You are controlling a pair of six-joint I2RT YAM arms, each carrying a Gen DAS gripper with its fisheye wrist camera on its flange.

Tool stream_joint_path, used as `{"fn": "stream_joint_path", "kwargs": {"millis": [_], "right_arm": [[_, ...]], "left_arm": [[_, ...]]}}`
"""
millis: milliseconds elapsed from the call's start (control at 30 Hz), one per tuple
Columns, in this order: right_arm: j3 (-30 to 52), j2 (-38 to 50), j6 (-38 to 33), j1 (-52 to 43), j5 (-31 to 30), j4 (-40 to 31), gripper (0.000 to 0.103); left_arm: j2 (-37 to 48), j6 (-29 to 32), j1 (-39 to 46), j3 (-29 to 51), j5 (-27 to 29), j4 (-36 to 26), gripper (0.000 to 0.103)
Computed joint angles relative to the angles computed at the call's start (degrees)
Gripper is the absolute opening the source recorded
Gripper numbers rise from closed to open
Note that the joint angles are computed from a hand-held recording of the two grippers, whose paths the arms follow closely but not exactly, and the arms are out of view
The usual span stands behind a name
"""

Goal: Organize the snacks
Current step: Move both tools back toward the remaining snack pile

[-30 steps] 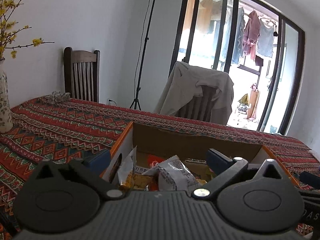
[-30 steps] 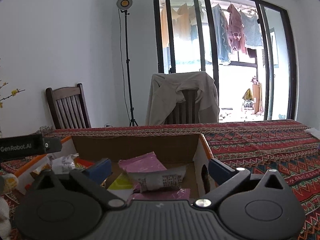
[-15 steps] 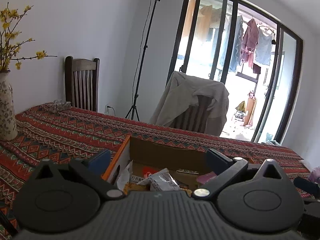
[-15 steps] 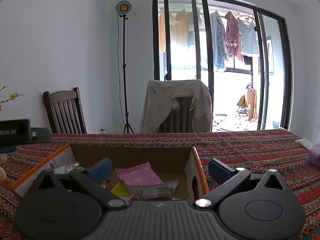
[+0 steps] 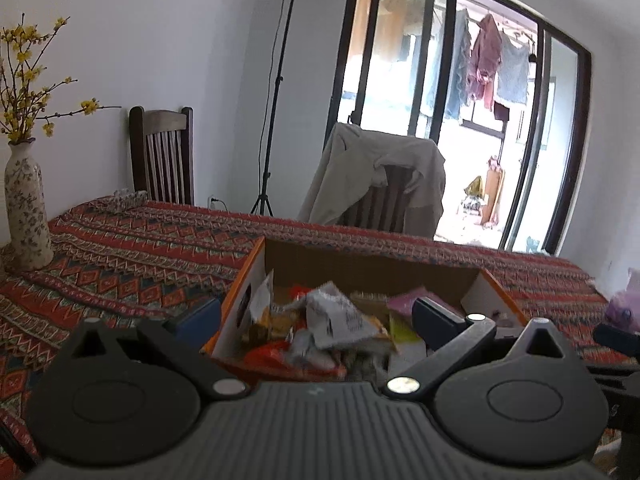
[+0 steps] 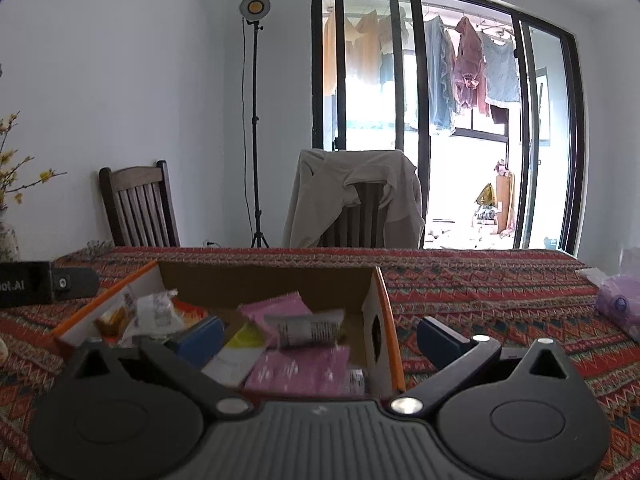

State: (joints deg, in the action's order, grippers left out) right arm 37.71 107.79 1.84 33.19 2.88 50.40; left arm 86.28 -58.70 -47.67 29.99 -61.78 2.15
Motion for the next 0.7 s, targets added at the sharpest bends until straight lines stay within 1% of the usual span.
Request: {"fn": "stream_joint_path", "kwargs": {"millis": [133,233,300,433,700], "right_arm": [[-4.39,-2.14,-0.08,-0.27,-0.27,0.78,0.103],[-7.84,-3.53,-0.37,-0.56,-0.37,1.89,0.103],[-9.95,-4.61,-0.73,-1.03,-0.82,2.26,0.103],[-14.18,-6.06,-1.66,-1.49,-1.03,3.90,0.103],[-19.73,-4.89,-2.12,-1.88,-0.70,7.27,0.103]], "left_arm": [[1.31,-6.87,-3.81,1.17,-0.09,-6.85,0.103],[2.96,-11.37,-6.31,2.58,1.10,-11.68,0.103],[3.77,-12.58,-7.82,2.49,2.66,-12.40,0.103],[6.55,-17.35,-10.75,3.45,5.72,-15.92,0.103],[12.51,-22.45,-15.08,4.41,12.33,-16.38,0.103]]}}
